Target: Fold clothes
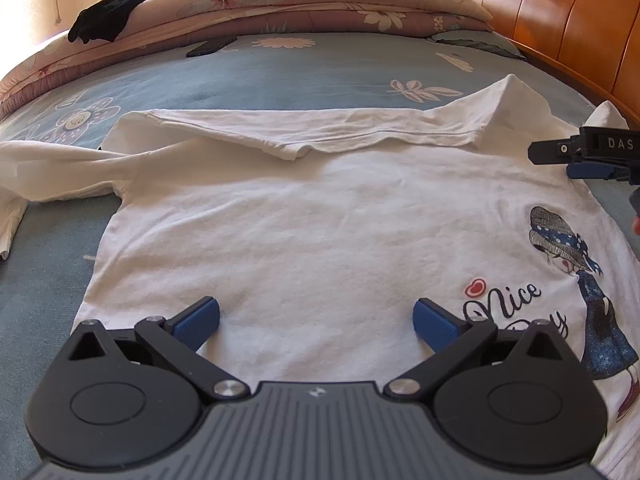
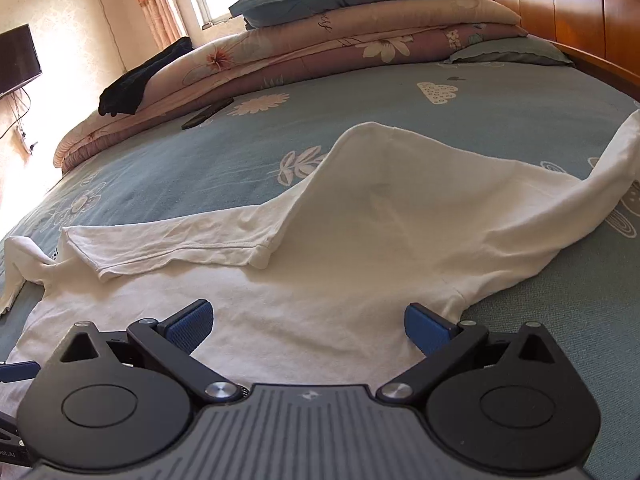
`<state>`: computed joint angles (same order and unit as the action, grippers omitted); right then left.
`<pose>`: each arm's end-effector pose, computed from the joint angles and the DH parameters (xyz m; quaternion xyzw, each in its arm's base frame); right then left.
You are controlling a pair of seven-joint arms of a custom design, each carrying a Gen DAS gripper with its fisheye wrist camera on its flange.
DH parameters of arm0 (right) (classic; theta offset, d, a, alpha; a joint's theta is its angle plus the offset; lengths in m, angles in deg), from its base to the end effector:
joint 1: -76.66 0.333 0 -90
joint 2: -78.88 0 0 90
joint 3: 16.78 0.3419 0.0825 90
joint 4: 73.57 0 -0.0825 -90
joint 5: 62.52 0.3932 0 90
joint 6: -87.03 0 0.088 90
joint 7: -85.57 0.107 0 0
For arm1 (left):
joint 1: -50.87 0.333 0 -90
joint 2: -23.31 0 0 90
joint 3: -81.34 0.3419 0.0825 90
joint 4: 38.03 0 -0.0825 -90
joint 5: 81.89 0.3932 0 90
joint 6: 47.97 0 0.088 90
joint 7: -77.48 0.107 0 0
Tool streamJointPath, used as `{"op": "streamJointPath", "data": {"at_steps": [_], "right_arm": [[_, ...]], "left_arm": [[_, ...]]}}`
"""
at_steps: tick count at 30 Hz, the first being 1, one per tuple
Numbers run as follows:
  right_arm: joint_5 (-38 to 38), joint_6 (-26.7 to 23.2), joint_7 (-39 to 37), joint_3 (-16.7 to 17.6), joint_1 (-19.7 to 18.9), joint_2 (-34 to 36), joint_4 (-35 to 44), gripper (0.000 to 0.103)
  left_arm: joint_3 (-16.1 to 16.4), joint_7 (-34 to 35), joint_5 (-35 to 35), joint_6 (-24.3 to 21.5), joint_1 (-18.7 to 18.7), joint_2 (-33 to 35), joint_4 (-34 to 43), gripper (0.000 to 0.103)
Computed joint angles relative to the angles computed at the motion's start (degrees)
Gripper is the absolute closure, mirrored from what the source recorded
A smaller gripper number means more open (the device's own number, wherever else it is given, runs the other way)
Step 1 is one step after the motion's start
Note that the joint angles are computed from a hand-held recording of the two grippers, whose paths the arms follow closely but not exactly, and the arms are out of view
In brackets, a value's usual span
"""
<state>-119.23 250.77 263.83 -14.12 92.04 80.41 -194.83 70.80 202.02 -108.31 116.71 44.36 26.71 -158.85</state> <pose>0.5470 0.2259 0.4852 -0.5164 0.7470 -0.2370 0.3452 0.5883 -0.1521 0.4876 -0.4776 0.8000 -0.3099 0.1895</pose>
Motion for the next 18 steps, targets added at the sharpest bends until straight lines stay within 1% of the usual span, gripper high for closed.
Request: {"op": "streamJointPath", "data": {"at_steps": [1, 2, 4, 6, 9, 10, 12, 13, 14, 15, 16, 18], "right_arm": [[-1.86, -0.29, 1.24, -0.21, -0.08, -0.05, -0.13, 0.0], [-3.35, -1.6, 1.83, -0.21, -0.03, -0.3, -0.15, 0.0], [-4.42, -1.51, 3.25, -0.35, -0.41, -0.71, -0.59, 0.0], [-6.06, -0.89, 7.31, -0.36, -0.78, -1.21, -0.89, 0.0], [-9.79, -1.27, 13.26, 0.18, -0.95, -1.89, -0.52, 0.0], [-10.78, 0.72, 14.71, 0.11, -1.22, -1.78, -0.4, 0.0], [-10.74, 8.47, 15.87, -0.48, -2.02, -0.35, 0.09, 0.0], [-7.67, 11.18, 12.91, -0.5, -2.17, 0.53, 0.2, 0.0], [-2.12, 13.24, 7.3, -0.17, -2.3, 1.38, -0.01, 0.0], [2.23, 12.46, 2.17, 0.24, -1.98, 1.81, -0.04, 0.0], [4.95, 10.45, -1.66, 0.45, -1.35, 2.13, 0.27, 0.0], [3.39, 4.52, -3.01, -0.1, 0.44, 1.96, 1.26, 0.0]], "left_arm": [[0.01, 0.06, -0.09, -0.05, 0.02, 0.01, 0.03, 0.0], [0.01, 0.14, -0.2, -0.09, 0.04, 0.01, 0.05, 0.0], [0.01, 0.31, -0.42, -0.18, 0.08, 0.02, 0.1, 0.0], [-0.04, 0.98, -0.92, -0.08, 0.14, -0.02, 0.02, 0.0], [-0.11, 2.07, -2.09, -0.06, 0.26, -0.06, -0.01, 0.0], [-0.11, 2.34, -2.3, 0.01, 0.26, -0.06, -0.04, 0.0], [-0.1, 2.43, -2.27, 0.25, 0.2, -0.05, -0.14, 0.0], [-0.09, 2.43, -2.2, 0.37, 0.16, -0.05, -0.19, 0.0], [-0.09, 2.43, -2.13, 0.49, 0.13, -0.05, -0.24, 0.0], [-0.1, 2.61, -2.28, 0.43, 0.15, -0.04, -0.21, 0.0], [-0.11, 2.96, -2.59, 0.28, 0.21, -0.02, -0.14, 0.0], [-0.08, 3.34, -2.96, 0.06, 0.3, 0.0, -0.01, 0.0]]}}
